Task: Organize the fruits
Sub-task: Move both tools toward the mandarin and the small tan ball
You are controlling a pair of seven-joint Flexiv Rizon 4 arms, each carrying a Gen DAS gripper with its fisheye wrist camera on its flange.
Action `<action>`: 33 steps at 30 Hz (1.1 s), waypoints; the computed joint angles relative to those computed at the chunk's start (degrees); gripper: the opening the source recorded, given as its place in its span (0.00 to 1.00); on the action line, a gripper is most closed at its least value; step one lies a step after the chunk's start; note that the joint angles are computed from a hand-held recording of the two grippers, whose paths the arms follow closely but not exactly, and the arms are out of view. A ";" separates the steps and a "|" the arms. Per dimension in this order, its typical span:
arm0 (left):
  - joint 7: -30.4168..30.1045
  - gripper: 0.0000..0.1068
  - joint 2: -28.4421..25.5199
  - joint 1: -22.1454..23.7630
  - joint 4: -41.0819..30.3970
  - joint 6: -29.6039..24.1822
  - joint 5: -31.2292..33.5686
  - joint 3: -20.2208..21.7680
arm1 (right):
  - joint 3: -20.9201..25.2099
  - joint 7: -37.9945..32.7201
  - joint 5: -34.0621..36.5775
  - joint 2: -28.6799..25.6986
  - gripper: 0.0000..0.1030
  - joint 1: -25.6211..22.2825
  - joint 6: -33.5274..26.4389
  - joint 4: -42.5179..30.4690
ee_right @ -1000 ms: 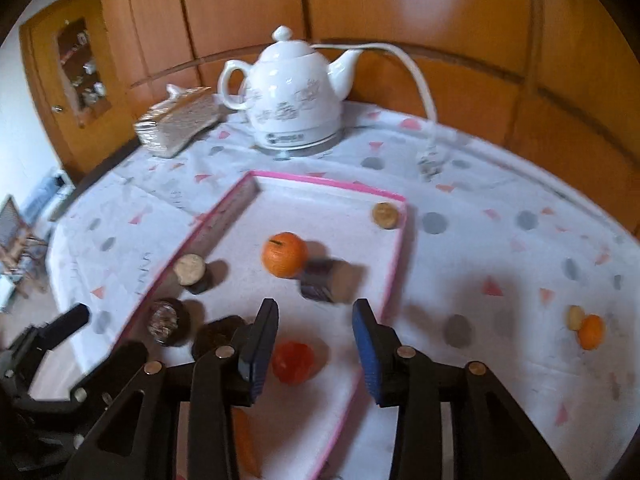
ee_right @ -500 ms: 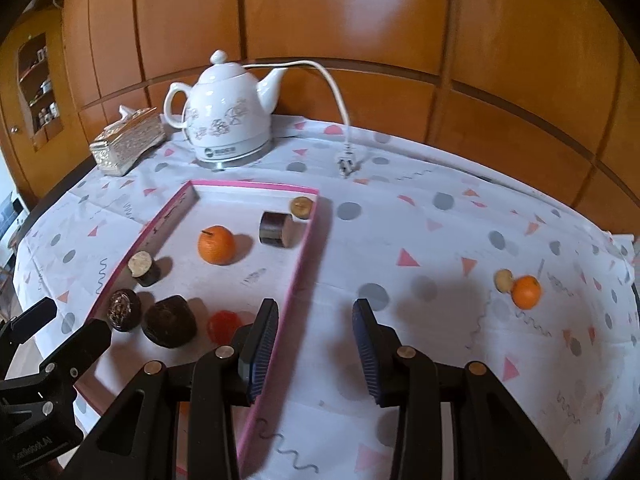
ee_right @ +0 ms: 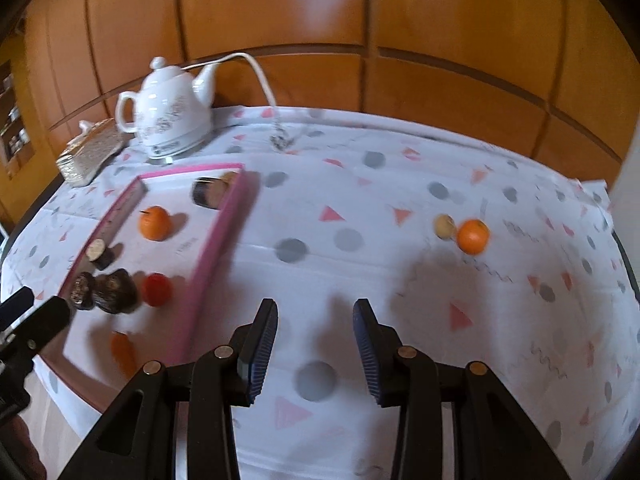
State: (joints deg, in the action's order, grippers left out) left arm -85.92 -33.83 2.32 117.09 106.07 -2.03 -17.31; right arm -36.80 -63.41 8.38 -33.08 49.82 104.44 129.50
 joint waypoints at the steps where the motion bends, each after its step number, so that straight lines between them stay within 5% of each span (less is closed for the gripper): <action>1: 0.23 0.89 0.04 -0.48 -0.06 -0.03 0.09 0.40 | -0.32 0.16 0.39 -0.14 0.38 0.09 0.33 0.36; 33: 8.04 0.92 -1.27 0.78 -0.83 -3.74 1.54 -6.65 | 0.97 2.10 2.85 0.45 0.39 -6.06 0.98 3.39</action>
